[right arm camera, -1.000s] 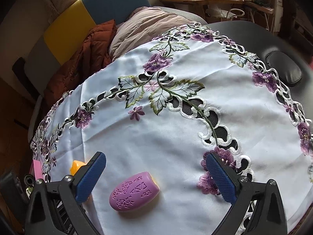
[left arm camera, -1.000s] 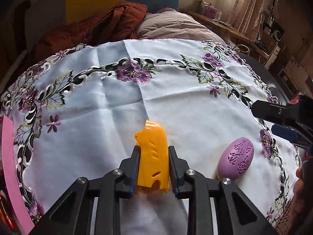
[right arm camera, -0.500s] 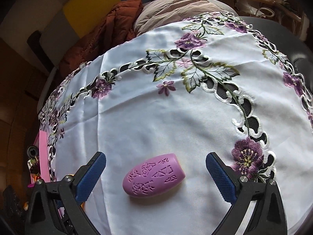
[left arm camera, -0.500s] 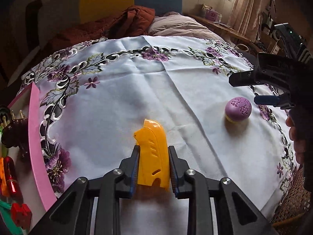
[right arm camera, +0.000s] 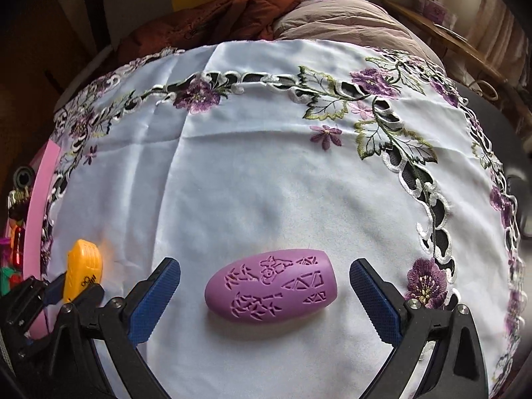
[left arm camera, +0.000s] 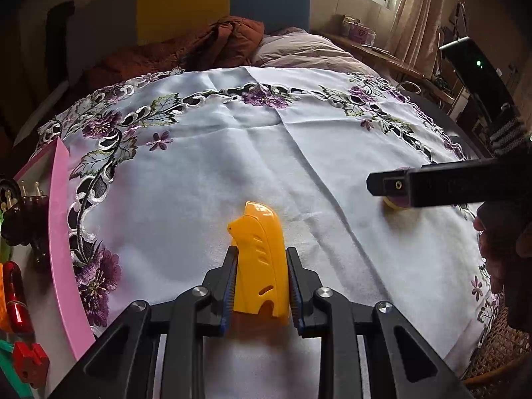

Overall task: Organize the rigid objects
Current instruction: 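Grasp the purple egg with the right tool while the left holds the yellow piece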

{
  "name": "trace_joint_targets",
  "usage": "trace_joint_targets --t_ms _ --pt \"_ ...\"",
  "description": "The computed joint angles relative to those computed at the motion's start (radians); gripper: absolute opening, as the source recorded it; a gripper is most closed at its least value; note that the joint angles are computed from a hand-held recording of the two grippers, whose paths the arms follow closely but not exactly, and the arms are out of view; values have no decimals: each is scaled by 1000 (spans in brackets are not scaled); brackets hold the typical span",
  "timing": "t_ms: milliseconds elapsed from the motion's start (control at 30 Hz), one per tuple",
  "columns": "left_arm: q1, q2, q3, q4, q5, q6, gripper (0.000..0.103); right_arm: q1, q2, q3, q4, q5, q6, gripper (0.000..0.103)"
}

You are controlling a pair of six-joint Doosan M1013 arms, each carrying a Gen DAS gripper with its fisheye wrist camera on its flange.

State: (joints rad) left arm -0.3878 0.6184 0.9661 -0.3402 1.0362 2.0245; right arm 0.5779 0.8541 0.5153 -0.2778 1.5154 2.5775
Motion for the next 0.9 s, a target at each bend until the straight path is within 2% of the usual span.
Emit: trace_joint_targets --t_ms 33,367,433,600,900 --pt "0 0 0 -1 0 -1 27 0 19 -31 3 45 -22 77" --pt "0 -9 19 -8 -29 10 26 1 11 -8 5 30 -8 78" --pt "-5 -16 26 24 -38 3 26 0 10 -3 -1 27 -18 78" --pt "2 -26 26 34 -22 -40 26 4 1 21 -21 10 -20 78" --pt "30 -82 69 -33 -75 -7 26 14 36 -41 -71 55 -54 77"
